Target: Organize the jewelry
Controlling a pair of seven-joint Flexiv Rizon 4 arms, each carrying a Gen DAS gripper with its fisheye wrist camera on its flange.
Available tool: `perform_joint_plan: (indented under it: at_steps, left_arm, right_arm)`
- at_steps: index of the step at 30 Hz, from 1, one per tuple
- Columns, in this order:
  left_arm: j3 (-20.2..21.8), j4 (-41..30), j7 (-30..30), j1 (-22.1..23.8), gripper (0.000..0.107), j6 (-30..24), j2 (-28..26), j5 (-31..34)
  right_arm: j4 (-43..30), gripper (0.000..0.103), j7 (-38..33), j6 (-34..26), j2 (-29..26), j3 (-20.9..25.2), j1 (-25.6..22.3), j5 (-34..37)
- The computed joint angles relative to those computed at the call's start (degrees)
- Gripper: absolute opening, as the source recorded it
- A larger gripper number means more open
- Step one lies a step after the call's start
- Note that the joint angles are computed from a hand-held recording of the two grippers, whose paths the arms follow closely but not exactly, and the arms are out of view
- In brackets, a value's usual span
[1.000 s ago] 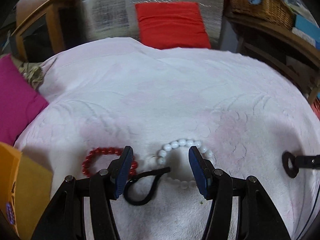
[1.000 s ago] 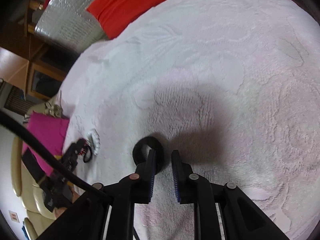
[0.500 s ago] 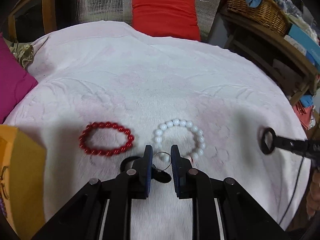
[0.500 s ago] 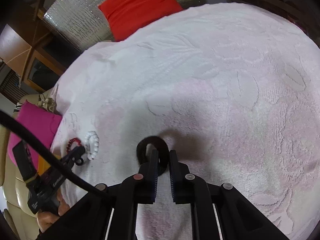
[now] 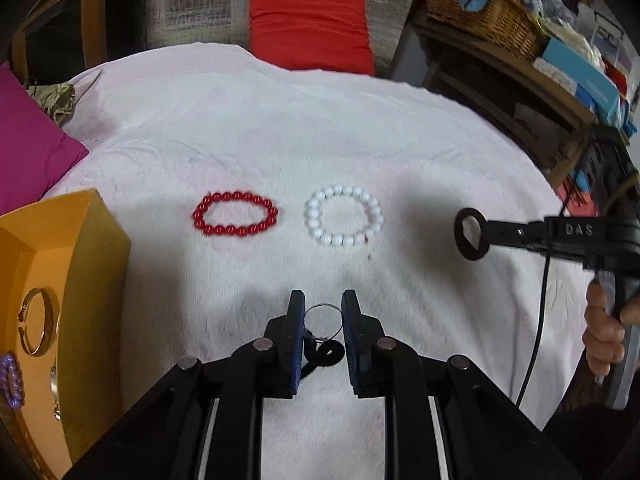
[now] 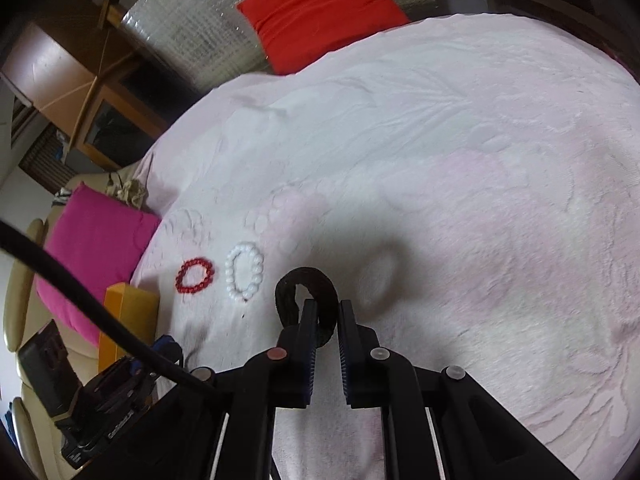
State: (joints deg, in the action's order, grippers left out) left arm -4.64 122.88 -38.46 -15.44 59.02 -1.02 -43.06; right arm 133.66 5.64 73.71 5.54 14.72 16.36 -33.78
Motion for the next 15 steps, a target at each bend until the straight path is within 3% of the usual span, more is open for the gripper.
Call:
perform_joint_plan:
  at_steps: [4, 8, 10, 14, 15]
  left_arm:
    - [1.00, -0.30, -2.18, 1.39, 0.020, -3.16, -0.14, 8.30]
    - [1.54, 0.77, -0.47, 1.99, 0.055, -3.40, 1.28, 9.15]
    - [1.90, 1.62, 0.59, 2.08, 0.064, -2.78, 2.30, 9.41]
    - [2.63, 2.01, 2.16, 2.55, 0.065, -4.24, 3.46, 9.63]
    - [2.67, 2.11, 2.16, 2.58, 0.065, -3.67, 3.55, 9.62]
  right_arm:
    - [-2.36, 0.011, -5.51, -4.06, -1.74, 0.13, 2.45, 6.09]
    - [-4.49, 0.012, -9.30, -8.32, -2.30, 0.00, 3.91, 11.01]
    - [-4.60, 0.014, -9.46, -8.78, -2.03, -0.14, 3.90, 11.73]
    - [-3.19, 0.037, -6.22, -7.39, -0.71, -0.26, 2.64, 9.09]
    - [-2.93, 0.037, -5.21, -7.12, -0.58, -0.22, 2.28, 7.87]
